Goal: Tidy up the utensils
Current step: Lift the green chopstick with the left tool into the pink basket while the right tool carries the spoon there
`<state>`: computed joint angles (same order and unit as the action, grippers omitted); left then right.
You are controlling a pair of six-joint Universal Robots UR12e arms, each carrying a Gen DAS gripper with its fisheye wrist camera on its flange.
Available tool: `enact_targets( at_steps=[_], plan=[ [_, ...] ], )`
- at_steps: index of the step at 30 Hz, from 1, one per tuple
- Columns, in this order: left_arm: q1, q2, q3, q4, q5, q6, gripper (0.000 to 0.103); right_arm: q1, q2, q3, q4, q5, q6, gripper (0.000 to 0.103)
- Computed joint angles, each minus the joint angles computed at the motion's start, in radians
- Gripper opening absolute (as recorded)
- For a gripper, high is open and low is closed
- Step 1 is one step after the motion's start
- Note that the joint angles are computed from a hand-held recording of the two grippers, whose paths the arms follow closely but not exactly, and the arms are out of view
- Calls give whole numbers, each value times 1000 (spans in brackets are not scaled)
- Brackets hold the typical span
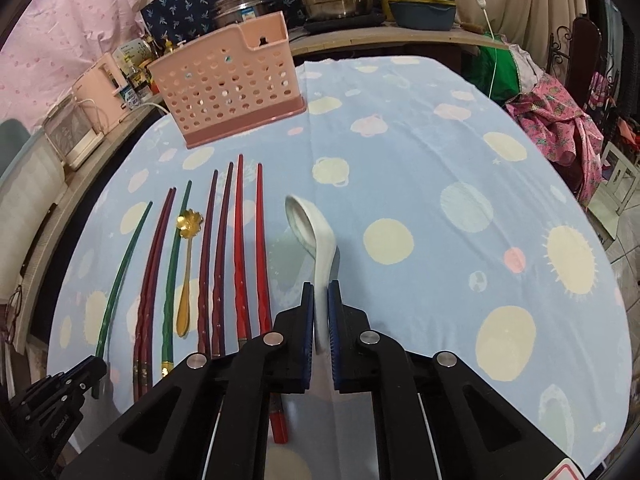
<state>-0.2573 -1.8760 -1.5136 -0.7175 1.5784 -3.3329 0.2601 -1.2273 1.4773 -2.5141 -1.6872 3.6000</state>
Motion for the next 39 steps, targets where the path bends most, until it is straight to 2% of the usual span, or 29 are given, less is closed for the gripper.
enact_targets(
  at_steps=[9, 12, 18, 21, 27, 30, 33, 39],
  plan=[
    [6, 21, 24, 72, -2, 11, 7, -2, -22, -18, -39, -41, -23, 7],
    [3, 7, 60, 126, 34, 31, 7, -6, -19, -34, -52, -47, -42, 6],
    [7, -56, 192, 216, 67, 69, 7, -22, 6, -94, -74, -28, -75, 6],
    [11, -93, 265, 230, 61, 77, 7, -34, 30, -141, -81, -10, -81, 6],
    [20, -188, 456, 239, 52, 82, 7, -57, 97, -269, -81, 32, -91, 6],
    [14, -231, 539, 252, 75, 96, 7, -62, 144, -352, -86, 19, -108, 6],
    [7, -294, 658, 255, 104, 104, 7, -68, 197, -445, -76, 13, -116, 6],
    [-3, -463, 969, 232, 96, 97, 7, -87, 320, -659, -16, 48, -118, 6]
  ],
)
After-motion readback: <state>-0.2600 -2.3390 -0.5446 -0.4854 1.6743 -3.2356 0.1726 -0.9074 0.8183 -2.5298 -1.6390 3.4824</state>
